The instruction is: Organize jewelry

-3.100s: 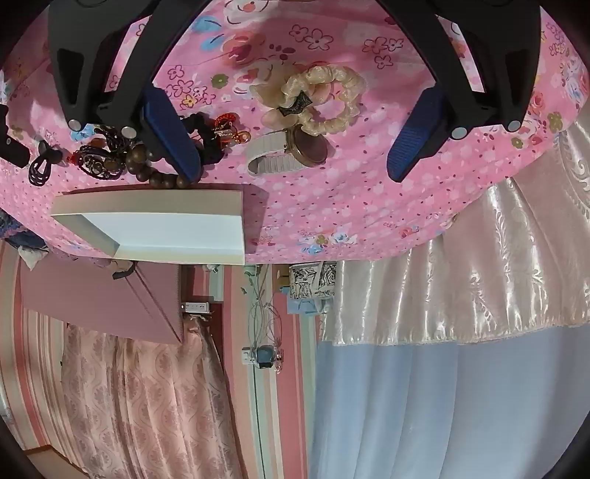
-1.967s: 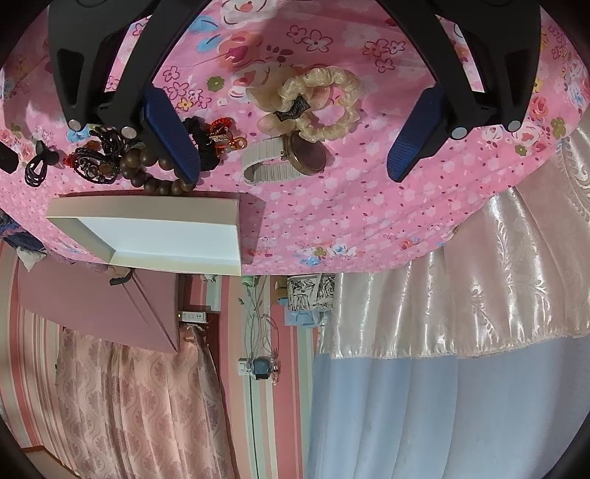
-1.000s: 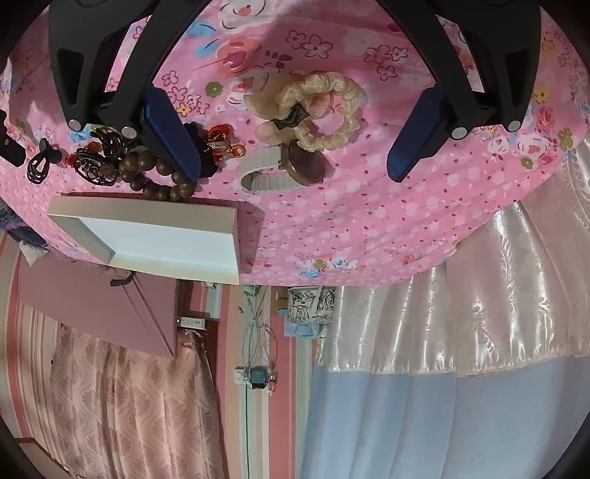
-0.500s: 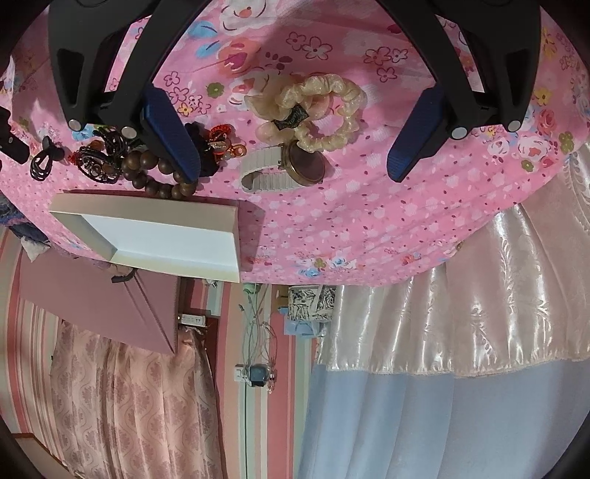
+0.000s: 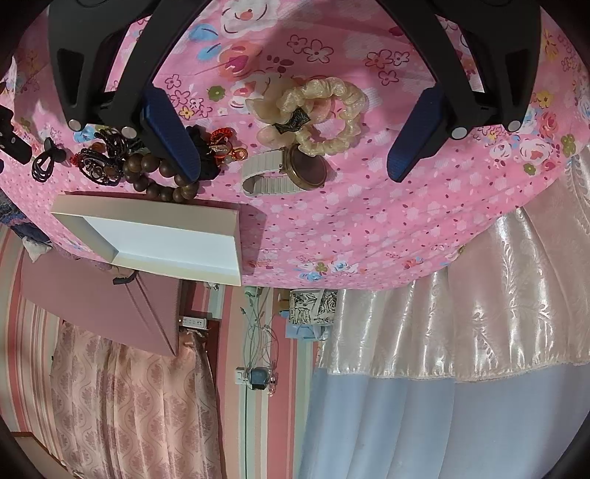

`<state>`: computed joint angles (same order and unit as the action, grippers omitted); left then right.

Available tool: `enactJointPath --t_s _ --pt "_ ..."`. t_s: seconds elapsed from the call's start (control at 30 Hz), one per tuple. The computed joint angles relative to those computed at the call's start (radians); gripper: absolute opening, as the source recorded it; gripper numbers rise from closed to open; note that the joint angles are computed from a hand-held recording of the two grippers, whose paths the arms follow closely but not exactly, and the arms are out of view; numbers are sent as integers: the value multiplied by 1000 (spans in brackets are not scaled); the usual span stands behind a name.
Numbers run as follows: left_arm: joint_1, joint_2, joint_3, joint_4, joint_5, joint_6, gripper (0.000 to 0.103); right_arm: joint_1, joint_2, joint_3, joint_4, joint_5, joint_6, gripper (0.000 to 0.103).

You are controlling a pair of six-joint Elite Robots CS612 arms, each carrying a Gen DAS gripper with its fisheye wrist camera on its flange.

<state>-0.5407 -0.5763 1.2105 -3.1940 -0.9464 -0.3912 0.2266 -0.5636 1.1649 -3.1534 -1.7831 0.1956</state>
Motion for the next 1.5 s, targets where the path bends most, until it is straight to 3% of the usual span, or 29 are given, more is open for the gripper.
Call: enactJointPath --t_s 0.97,1.07,1.13,1.23,1.33,1.5 --pt "3 8 -16 23 -9 -10 100 2 -4 6 -13 8 -19 100" --pt "6 8 -19 39 -18 -20 100 -4 -5 3 0 57 -22 84" --pt "10 4 -20 61 -40 -42 100 -17 -9 -3 17 145 5 67" --pt "22 -13 -30 123 -111 -49 100 -22 -9 -33 69 206 18 64" --pt "20 -18 -49 141 -98 -3 100 -13 6 -90 132 227 -26 55" --pt "18 30 -170 245 -138 12 99 -9 90 -261 307 249 -51 36"
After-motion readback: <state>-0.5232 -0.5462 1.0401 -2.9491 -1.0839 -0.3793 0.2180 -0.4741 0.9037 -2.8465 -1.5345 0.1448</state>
